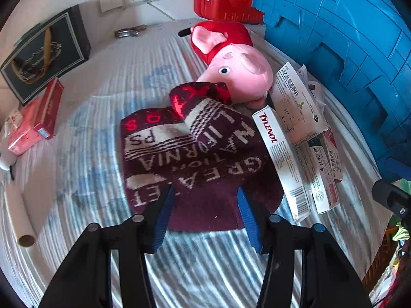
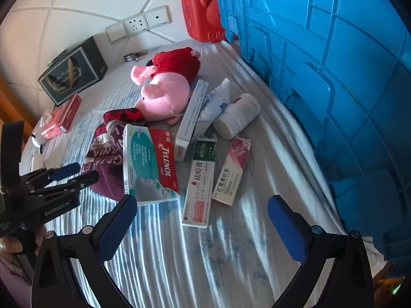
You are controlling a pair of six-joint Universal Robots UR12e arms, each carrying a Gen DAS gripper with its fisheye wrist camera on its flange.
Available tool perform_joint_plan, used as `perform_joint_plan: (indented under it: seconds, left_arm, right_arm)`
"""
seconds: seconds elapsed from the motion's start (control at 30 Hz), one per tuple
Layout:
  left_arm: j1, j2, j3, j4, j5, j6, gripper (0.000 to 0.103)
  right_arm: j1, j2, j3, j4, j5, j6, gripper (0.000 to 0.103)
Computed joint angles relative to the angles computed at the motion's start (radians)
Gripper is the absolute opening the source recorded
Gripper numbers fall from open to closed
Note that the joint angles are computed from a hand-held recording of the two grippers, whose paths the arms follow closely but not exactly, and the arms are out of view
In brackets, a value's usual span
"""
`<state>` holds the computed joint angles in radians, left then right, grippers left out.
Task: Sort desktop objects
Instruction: 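Grasp the maroon sock with the left gripper while the right gripper grasps the Tylenol box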
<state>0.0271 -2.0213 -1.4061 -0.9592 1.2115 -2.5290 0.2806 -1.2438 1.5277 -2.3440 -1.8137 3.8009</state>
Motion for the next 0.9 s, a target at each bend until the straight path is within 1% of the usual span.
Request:
perform_joint_plan:
  seconds: [0.07, 0.17, 0.2, 0.23, 0.27, 0.3, 0.33, 0.4, 0.43, 0.5, 0.53, 0.63, 0.77, 0.83, 0.9]
  left_arm:
    - [-0.011, -0.016, 0.011, -0.002, 0.003, 0.018, 0.050]
    - [-0.037, -0.045, 0.022, 0.017, 0.096, 0.041, 0.067]
    - [-0.037, -0.047, 0.017, 0.035, 0.095, 0.049, 0.071]
    - [-0.034, -0.047, 0.019, 0.031, 0.086, 0.064, 0.072]
    - [-0.029, -0.045, 0.020, 0.021, 0.071, 0.077, 0.064]
    - [-0.021, -0.041, 0.017, 0.020, 0.054, 0.080, 0.047]
    - [-0.014, -0.038, 0.014, 0.015, 0.040, 0.082, 0.040]
    - [0.005, -0.032, 0.011, 0.006, 0.013, 0.062, 0.020]
    - [0.016, -0.030, 0.014, -0.006, -0.003, 0.044, 0.016]
    - [0.035, -0.030, 0.022, -0.023, -0.017, -0.003, 0.012]
    - [0.043, -0.027, 0.021, -0.021, -0.016, -0.024, 0.012]
    - [0.055, -0.011, 0.002, 0.031, 0.020, -0.052, 0.011]
    - [0.066, 0.007, -0.021, 0.107, 0.077, -0.078, 0.011]
    - [0.072, -0.014, 0.003, 0.100, 0.088, -0.070, 0.011]
    - [0.082, -0.018, 0.012, 0.077, 0.058, -0.088, 0.013]
  right_arm:
    - [-0.008, 0.010, -0.008, 0.011, 0.016, -0.001, 0.103]
    - [-0.019, 0.026, -0.018, 0.022, 0.046, 0.002, 0.103]
    - [-0.023, 0.032, -0.022, 0.023, 0.065, 0.003, 0.103]
    - [-0.026, 0.038, -0.026, 0.021, 0.079, 0.001, 0.103]
    - [-0.027, 0.046, -0.035, 0.022, 0.089, -0.004, 0.103]
    - [-0.027, 0.056, -0.045, 0.022, 0.099, -0.014, 0.103]
    - [-0.026, 0.066, -0.057, 0.022, 0.110, -0.027, 0.103]
    - [-0.026, 0.090, -0.082, 0.023, 0.139, -0.052, 0.103]
    - [-0.026, 0.102, -0.094, 0.025, 0.155, -0.063, 0.103]
    - [-0.027, 0.125, -0.118, 0.035, 0.186, -0.077, 0.103]
    - [-0.029, 0.135, -0.129, 0.040, 0.203, -0.083, 0.103]
    - [-0.033, 0.157, -0.149, 0.040, 0.248, -0.100, 0.103]
    - [-0.032, 0.189, -0.187, 0.069, 0.256, -0.133, 0.103]
    - [-0.029, 0.206, -0.210, 0.095, 0.249, -0.141, 0.103]
    - [-0.028, 0.215, -0.223, 0.120, 0.243, -0.139, 0.103]
